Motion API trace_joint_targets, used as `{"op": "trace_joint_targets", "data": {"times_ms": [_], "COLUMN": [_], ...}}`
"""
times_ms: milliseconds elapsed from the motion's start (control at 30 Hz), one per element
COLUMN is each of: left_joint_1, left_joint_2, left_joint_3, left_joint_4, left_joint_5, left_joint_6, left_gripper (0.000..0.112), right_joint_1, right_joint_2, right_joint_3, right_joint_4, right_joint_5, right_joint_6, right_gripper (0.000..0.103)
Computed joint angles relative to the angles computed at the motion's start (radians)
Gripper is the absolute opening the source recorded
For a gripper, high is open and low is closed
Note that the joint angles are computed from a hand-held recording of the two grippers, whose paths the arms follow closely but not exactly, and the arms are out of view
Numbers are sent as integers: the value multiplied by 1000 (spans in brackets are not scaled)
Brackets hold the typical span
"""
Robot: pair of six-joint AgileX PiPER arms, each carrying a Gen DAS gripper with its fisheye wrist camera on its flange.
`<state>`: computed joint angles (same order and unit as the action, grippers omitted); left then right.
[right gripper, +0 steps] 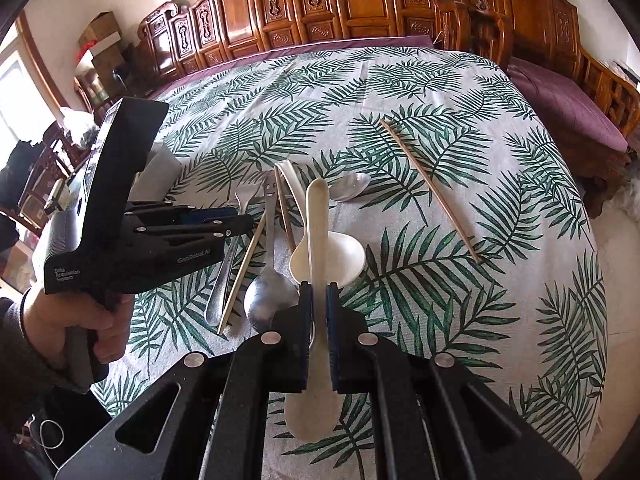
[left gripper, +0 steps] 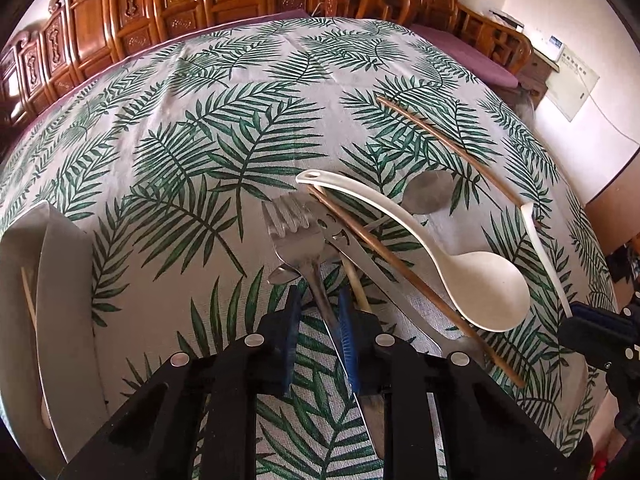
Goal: Organize utensils
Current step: 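Carry the metal fork into the tray and open the left tool while the right holds the spoon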
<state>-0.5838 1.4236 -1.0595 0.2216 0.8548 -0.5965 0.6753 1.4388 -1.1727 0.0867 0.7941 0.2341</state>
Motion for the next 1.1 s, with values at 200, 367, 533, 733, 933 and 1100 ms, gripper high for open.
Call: {"op": "trace_joint_targets", "data": {"times_ms": [200, 367, 533, 733, 933, 1100], "left_joint_1": [-26, -43, -73, -78, -93, -82], "left_joint_2": [15, -24, -107, -215, -330, -409], "left_joint_3": [-17, 5, 44, 67, 64, 52], "left_joint_4": [51, 59, 106, 118, 137, 131], "left_joint_5": [27, 35, 44, 73, 137, 194], "left_joint_6": [-38, -42, -77, -81, -60, -19], "left_gripper": [11, 6, 6, 6, 6, 6], "right_joint_1": [7, 15, 28, 51, 87, 120], "right_joint_2": [-2, -1, 1, 3, 12, 13], "right_joint_3": [-5, -10, -20, -29, -42, -59], "right_joint_4": [-7, -18, -39, -63, -83, -98], "right_joint_5": [3, 5, 11, 12, 12, 15], "right_joint_6": [6, 12, 24, 46, 75, 102], "right_gripper": [9, 9, 9, 9, 9, 9]}}
